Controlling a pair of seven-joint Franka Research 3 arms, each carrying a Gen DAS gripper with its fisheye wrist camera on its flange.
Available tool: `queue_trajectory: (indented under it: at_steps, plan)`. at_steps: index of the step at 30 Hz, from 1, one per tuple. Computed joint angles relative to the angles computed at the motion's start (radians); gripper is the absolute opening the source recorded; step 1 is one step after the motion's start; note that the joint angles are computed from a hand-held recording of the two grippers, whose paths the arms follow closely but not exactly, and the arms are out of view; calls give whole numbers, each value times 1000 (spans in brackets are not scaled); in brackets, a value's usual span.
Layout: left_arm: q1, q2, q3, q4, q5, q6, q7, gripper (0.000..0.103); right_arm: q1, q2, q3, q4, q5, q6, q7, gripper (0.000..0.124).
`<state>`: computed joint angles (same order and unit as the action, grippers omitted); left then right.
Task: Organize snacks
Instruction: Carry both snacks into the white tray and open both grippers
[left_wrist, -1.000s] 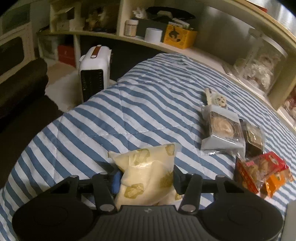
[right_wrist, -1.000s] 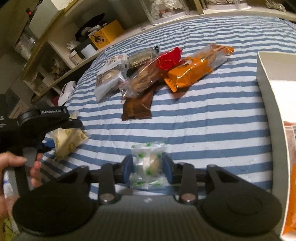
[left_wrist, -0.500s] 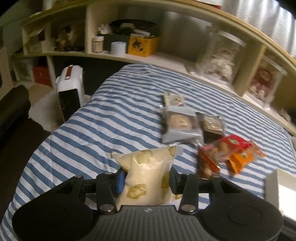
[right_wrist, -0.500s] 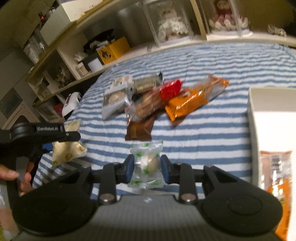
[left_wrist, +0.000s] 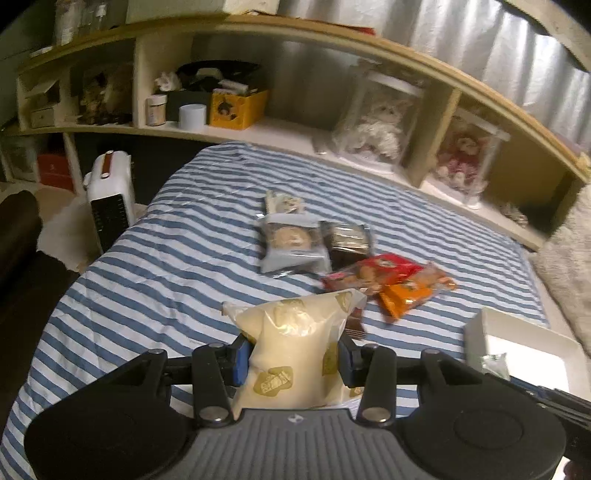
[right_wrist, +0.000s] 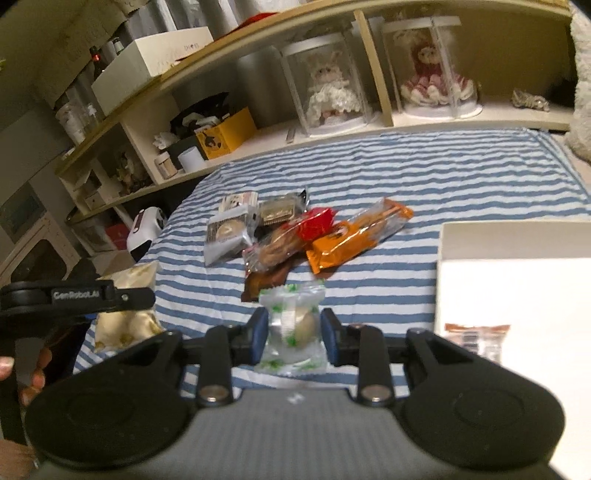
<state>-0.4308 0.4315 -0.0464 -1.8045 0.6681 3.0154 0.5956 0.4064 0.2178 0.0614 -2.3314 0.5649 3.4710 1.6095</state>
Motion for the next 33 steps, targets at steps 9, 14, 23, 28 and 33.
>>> queue_trajectory:
  at_steps: [9, 14, 23, 28, 33]
  plan:
    - [-3, -41, -66, -53, -29, 57, 49, 46, 48, -133, -39, -115, 167, 15, -157, 37]
    - [-39, -45, -73, -61, -62, 71, 81, 46, -1, -218, 4, -206, 227, 34, -197, 37]
    - [-101, -19, -98, -21, -107, 62, 110, 46, -111, -367, 96, -343, 411, 41, -341, 37]
    - [-111, 20, -142, 26, -147, 44, 153, 47, -176, -438, 143, -394, 494, 27, -420, 37]
    - [-137, 65, -169, 86, -177, 14, 197, 47, -236, -494, 183, -432, 560, 11, -473, 37]
